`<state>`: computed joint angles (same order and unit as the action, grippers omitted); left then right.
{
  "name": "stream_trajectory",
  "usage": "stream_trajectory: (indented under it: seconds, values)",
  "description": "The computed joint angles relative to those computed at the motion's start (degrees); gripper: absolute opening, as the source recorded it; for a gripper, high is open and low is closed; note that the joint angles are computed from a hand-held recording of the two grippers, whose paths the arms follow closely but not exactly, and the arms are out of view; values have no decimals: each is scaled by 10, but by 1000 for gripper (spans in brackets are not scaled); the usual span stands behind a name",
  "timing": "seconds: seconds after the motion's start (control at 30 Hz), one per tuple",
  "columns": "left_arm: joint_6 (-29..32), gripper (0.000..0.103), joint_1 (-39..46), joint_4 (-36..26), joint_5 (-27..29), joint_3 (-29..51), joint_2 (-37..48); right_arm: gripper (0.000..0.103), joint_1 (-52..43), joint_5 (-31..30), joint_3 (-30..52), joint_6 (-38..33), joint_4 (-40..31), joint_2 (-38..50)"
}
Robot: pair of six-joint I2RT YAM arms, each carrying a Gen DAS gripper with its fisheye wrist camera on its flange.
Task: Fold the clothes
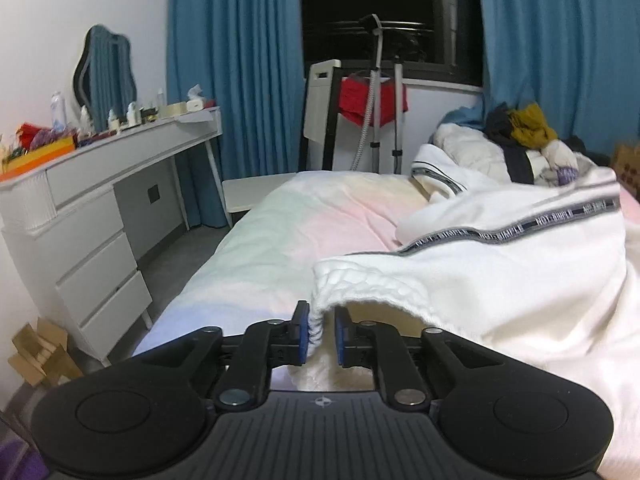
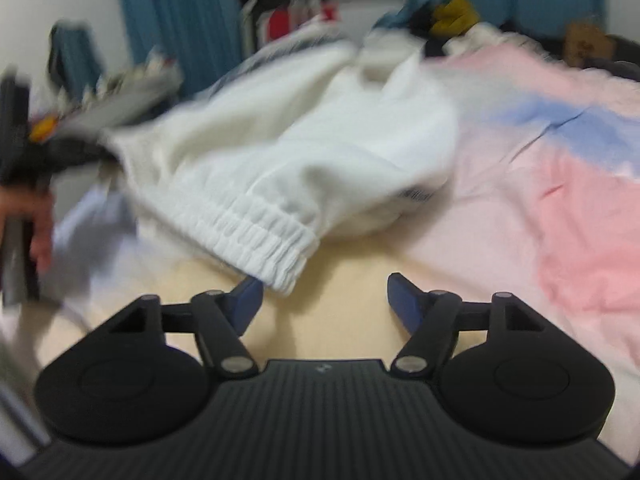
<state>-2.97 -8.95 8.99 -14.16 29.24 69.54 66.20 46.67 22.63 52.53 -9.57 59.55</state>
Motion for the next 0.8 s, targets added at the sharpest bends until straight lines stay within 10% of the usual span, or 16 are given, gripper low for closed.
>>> stream_trajectory:
  seconds: [0.17, 0.4, 0.67, 0.8]
  values:
    - [22, 31, -4, 11, 8, -9, -3, 70, 43, 117, -22, -23, 55, -38]
    - [57, 39, -33, 37, -40, -12, 24, 69, -117, -187, -23, 49, 60, 42]
    - [67, 43, -58, 65, -86, -21, 35, 67, 32, 115, -47, -53, 175, 24]
    - [64, 43, -59, 74, -93, -20, 42, 67, 20, 111, -18, -79, 200, 84]
